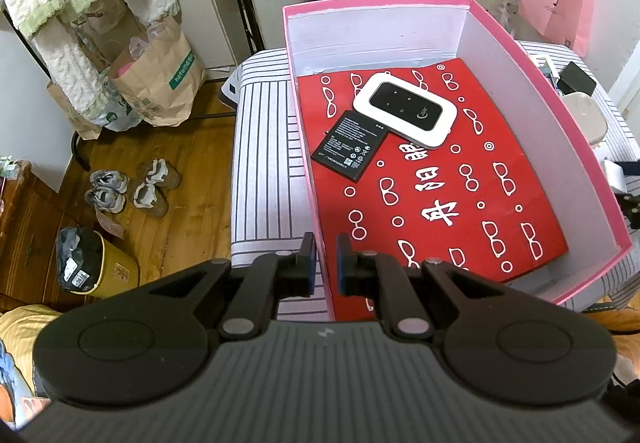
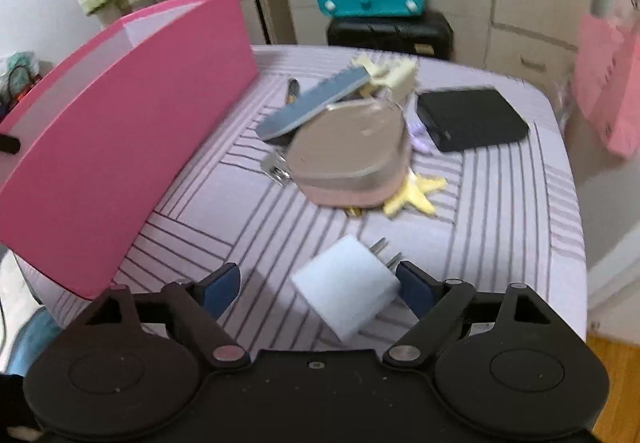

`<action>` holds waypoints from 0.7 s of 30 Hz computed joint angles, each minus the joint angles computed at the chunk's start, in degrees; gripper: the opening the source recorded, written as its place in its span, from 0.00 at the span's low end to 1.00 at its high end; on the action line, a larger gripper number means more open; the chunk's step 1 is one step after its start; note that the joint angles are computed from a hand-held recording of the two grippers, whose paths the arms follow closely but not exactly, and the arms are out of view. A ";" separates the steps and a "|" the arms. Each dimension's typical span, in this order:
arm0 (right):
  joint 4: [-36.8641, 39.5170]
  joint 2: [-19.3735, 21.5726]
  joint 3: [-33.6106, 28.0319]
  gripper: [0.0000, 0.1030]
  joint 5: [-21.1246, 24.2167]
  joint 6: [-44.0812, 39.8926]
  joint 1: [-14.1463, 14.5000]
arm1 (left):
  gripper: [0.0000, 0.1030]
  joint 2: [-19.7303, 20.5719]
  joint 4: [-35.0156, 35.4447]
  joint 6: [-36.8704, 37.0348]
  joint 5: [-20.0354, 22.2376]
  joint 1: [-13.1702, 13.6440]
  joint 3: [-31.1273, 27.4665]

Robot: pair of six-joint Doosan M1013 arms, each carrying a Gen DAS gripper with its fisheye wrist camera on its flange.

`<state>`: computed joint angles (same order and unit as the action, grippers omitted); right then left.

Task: Organize rigid objects
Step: 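Grasp the white charger cube with the right gripper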

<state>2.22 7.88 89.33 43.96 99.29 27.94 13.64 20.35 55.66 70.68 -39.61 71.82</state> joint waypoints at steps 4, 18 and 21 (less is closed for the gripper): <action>-10.96 -0.11 0.89 0.63 -2.76 6.31 2.09 | 0.08 -0.06 0.06 0.01 -0.04 -0.04 0.06; -9.04 -0.08 -1.40 0.55 4.50 17.51 0.53 | 0.08 -0.35 -2.94 1.83 -0.58 0.98 0.12; -6.78 -0.48 -1.91 0.55 4.11 15.64 0.23 | 0.08 -0.51 -3.13 2.05 -0.94 1.06 0.38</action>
<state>-4.56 7.39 87.42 48.07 114.93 28.17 13.13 17.22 57.72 69.73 -38.55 72.20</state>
